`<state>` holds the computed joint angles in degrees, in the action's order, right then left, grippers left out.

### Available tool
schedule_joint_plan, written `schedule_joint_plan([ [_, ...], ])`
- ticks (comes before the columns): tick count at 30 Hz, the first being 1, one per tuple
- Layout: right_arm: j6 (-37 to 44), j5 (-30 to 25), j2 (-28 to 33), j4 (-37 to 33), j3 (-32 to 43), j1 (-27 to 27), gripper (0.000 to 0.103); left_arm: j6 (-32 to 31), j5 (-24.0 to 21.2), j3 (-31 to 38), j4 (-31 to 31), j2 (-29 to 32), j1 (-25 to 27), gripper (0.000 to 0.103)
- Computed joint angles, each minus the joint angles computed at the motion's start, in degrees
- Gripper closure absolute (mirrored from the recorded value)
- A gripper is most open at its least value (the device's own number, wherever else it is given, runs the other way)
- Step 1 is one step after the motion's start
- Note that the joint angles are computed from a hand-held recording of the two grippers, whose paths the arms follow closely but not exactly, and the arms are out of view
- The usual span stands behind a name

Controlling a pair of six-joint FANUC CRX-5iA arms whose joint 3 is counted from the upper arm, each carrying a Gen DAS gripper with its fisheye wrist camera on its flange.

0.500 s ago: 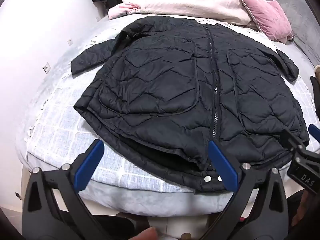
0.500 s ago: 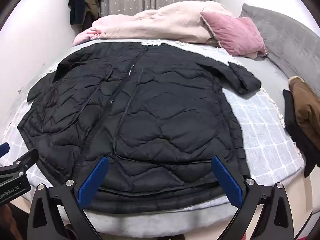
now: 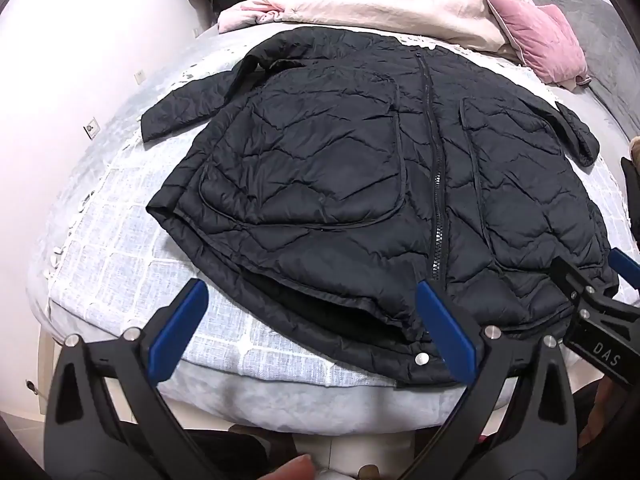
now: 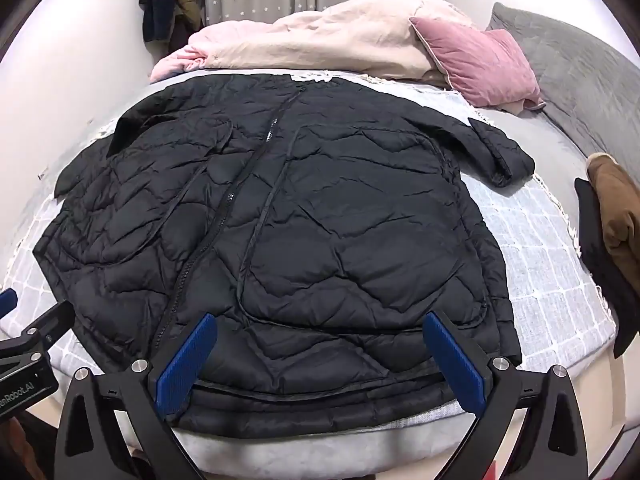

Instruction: Fold large clothes

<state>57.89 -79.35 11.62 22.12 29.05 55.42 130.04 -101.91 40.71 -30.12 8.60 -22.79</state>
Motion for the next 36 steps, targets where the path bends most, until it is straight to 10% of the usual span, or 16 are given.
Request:
schedule_joint_plan([
  [36,0.4,-0.8,0.2,-0.2,0.6,-0.4,0.000,-0.9,1.6,-0.3,3.5,0.2,1.2,0.000],
])
